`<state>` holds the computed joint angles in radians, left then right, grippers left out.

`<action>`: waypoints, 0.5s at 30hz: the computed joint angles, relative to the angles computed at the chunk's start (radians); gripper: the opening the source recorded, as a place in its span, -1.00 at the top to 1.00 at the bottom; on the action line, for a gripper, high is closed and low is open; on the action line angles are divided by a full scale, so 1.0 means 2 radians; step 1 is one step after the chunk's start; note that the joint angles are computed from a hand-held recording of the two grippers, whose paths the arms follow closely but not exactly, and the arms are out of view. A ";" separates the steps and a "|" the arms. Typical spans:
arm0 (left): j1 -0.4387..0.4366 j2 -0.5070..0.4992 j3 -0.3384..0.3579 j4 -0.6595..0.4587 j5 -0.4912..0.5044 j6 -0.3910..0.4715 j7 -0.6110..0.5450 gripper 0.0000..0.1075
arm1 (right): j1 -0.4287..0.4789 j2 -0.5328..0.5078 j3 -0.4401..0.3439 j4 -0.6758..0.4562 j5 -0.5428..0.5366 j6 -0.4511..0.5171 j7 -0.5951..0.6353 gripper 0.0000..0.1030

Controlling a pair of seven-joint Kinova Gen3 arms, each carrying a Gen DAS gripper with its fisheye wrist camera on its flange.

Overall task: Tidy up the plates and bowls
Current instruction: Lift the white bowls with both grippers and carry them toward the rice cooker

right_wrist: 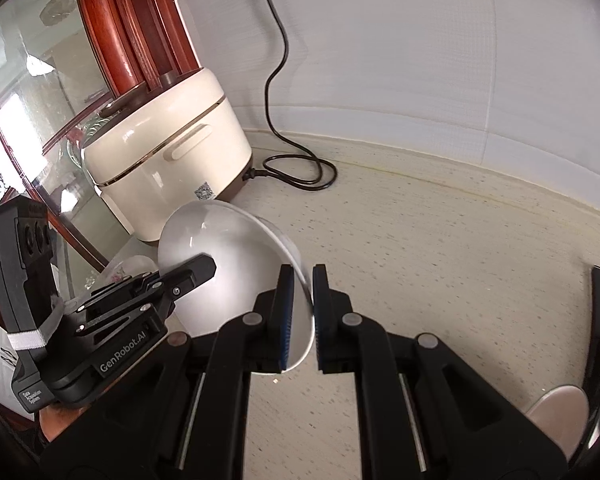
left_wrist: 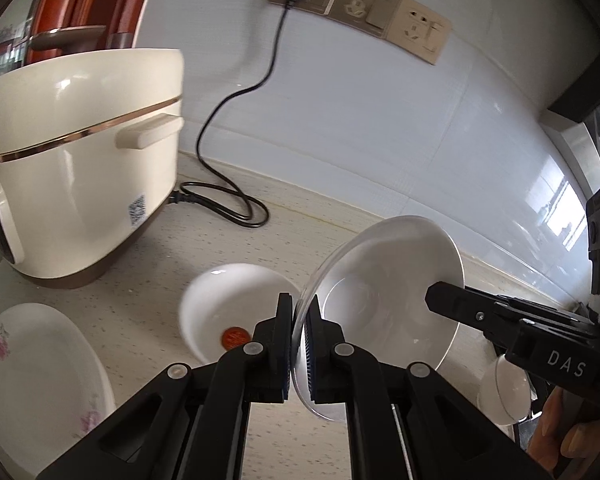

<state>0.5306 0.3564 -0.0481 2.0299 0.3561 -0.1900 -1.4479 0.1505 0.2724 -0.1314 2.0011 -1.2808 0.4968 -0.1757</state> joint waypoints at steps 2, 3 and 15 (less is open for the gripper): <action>-0.012 0.000 0.006 -0.001 -0.005 0.003 0.004 0.89 | -0.007 0.006 -0.002 -0.007 0.005 -0.001 -0.010 0.77; -0.023 0.000 0.012 -0.001 -0.010 0.006 0.008 0.89 | -0.010 0.009 -0.003 -0.010 0.007 -0.002 -0.016 0.77; -0.122 0.020 0.079 -0.015 -0.080 0.032 0.072 0.87 | -0.020 0.053 -0.039 -0.050 0.065 -0.029 -0.096 0.77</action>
